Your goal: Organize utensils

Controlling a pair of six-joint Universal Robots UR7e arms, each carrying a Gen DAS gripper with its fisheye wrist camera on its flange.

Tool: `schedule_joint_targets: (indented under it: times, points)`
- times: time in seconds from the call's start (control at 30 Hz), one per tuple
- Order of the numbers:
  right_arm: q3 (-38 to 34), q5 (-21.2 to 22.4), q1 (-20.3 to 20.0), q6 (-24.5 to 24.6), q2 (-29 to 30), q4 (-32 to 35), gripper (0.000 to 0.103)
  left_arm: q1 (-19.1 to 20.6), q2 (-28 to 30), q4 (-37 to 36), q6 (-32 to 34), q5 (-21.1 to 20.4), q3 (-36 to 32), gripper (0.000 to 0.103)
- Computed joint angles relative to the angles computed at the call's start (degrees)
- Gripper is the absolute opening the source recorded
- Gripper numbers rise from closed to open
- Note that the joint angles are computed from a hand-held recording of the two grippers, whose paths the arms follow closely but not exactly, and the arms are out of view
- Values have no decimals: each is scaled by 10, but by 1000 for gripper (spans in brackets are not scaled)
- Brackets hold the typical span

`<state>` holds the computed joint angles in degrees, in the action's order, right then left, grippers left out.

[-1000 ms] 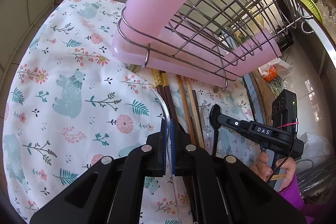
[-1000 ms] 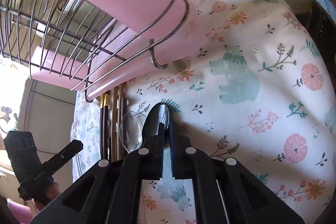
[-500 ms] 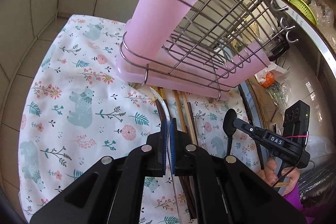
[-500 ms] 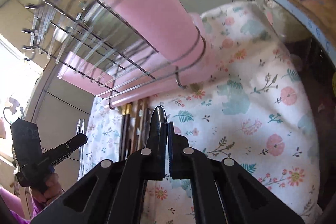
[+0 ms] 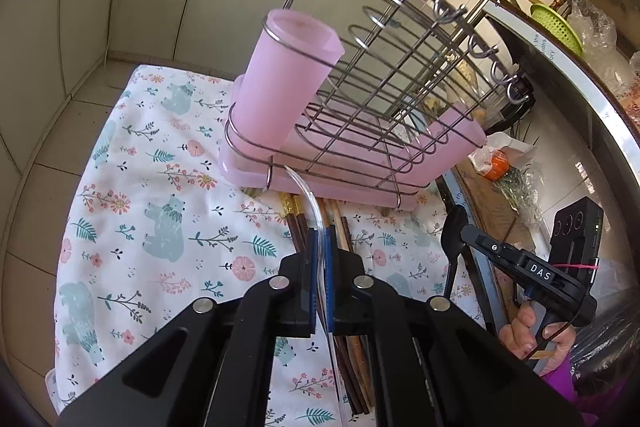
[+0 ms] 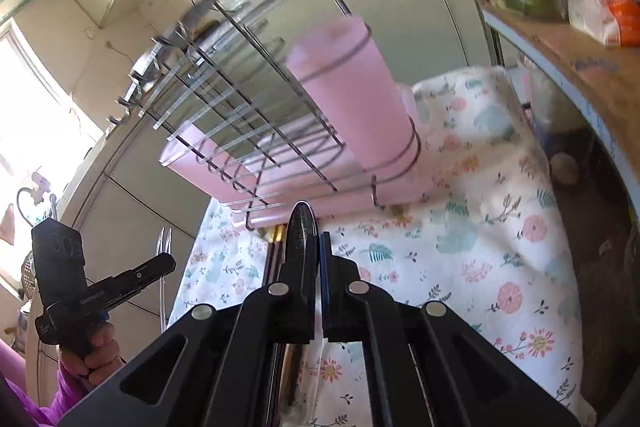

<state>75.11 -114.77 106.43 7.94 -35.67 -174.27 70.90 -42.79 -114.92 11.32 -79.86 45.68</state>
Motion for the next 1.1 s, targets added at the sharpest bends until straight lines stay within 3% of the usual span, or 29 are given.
schedule_joint_targets:
  times: [0.33,0.6,0.8,0.93,1.03,1.1]
  points:
    - [-6,-26,15,-49,-9,-86,1,-8,-7,-45,19,-11,1,2]
    - [-77,-74,38,-154,22,-237,1,-18,12,-98,34,-35,-50,2]
    - [-197,-86,56,-294,90,-353,1,-27,45,-143,40,-54,-114,2]
    - [-358,-86,63,-440,180,-432,1,-31,65,-166,40,-58,-148,2]
    - [-492,-82,60,-515,252,-430,1,-32,84,-175,33,-56,-177,2]
    - [-552,-83,56,-535,285,-408,1,-32,96,-176,28,-54,-198,2]
